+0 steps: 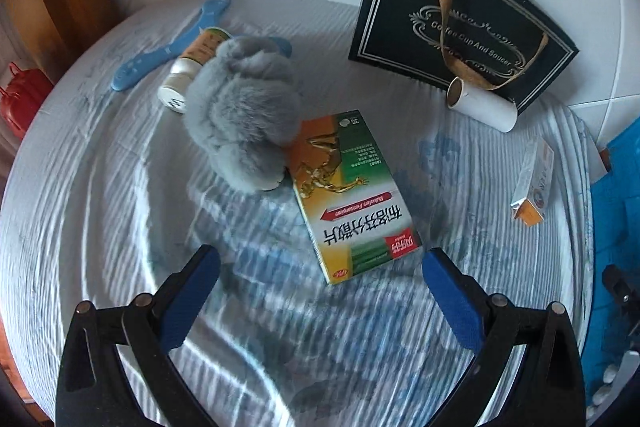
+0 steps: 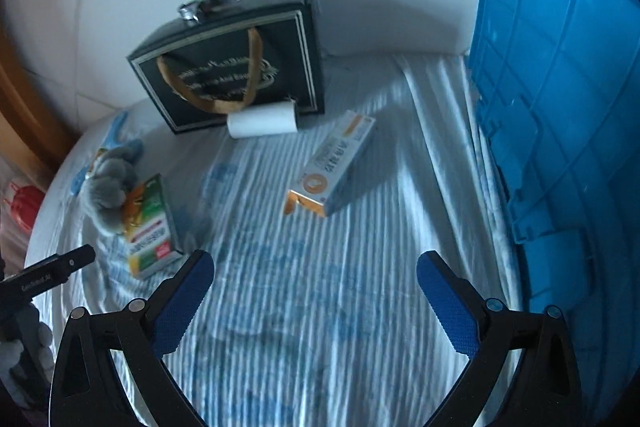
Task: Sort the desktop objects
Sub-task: 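Grasp the orange-green medicine box with the left gripper while the right grasps the white ointment box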
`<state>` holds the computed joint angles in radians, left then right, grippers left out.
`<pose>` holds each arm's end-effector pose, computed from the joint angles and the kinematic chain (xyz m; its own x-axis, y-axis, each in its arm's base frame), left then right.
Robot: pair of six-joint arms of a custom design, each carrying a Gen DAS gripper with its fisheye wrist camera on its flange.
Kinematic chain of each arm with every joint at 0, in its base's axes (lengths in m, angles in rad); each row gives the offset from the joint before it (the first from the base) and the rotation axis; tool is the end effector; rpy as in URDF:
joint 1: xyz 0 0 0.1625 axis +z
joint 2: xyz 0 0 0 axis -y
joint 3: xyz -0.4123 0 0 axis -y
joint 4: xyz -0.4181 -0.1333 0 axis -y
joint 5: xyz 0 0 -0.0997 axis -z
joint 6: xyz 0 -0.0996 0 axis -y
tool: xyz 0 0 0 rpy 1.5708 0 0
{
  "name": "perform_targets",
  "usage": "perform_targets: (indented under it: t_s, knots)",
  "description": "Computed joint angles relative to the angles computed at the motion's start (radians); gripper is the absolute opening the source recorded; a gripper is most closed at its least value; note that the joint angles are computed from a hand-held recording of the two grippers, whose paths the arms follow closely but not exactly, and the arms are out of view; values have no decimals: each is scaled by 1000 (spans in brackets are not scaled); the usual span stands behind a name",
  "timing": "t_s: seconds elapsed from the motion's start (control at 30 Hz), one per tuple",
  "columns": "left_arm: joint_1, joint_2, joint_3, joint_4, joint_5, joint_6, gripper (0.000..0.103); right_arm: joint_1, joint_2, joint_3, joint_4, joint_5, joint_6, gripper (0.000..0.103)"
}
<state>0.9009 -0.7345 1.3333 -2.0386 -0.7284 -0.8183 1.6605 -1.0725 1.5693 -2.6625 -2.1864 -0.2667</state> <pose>-0.2977 -0.7102 0.1244 -0.7646 -0.2326 -0.6010 0.0840 0.8887 -0.4508 0.1375 -0.6832 0.3139 -0.7928 0.0230 0.6090 -0.2935 0.8614 -0.4146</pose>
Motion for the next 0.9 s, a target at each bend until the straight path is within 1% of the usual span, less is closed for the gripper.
perform_targets:
  t_s: [0.07, 0.17, 0.23, 0.37, 0.4, 0.43, 0.47, 0.53, 0.63, 0.77, 0.87, 0.9]
  knots:
    - [23, 61, -77, 11, -10, 24, 103, -24, 43, -48, 35, -1, 30, 103]
    - [46, 155, -203, 67, 7, 40, 103, -44, 97, -112, 71, -16, 47, 103]
    - [57, 206, -273, 137, 37, 8, 103, -52, 128, -147, 73, -22, 44, 103]
    - [86, 253, -336, 212, 15, -66, 103, -65, 187, -220, 85, -26, 43, 103]
    - [94, 262, -340, 218, 6, -75, 103, -68, 200, -238, 93, -26, 46, 103]
    - [88, 258, -319, 185, 39, -51, 103, -71, 213, -254, 97, -24, 49, 103]
    - [86, 261, -312, 177, 62, -39, 103, -73, 225, -270, 100, -21, 51, 103]
    - [91, 241, -261, 83, 59, -19, 103, -75, 248, -298, 104, -18, 53, 103]
    - [87, 230, -203, -7, 95, 19, 103, -75, 291, -352, 123, -36, 59, 103]
    - [90, 220, -161, -86, 106, 79, 103, -75, 336, -411, 164, -42, 65, 103]
    - [93, 219, -138, -143, 116, 122, 103, -67, 353, -429, 157, -52, 47, 102]
    - [93, 218, -134, -149, 116, 120, 103, -63, 358, -435, 155, -58, 41, 96]
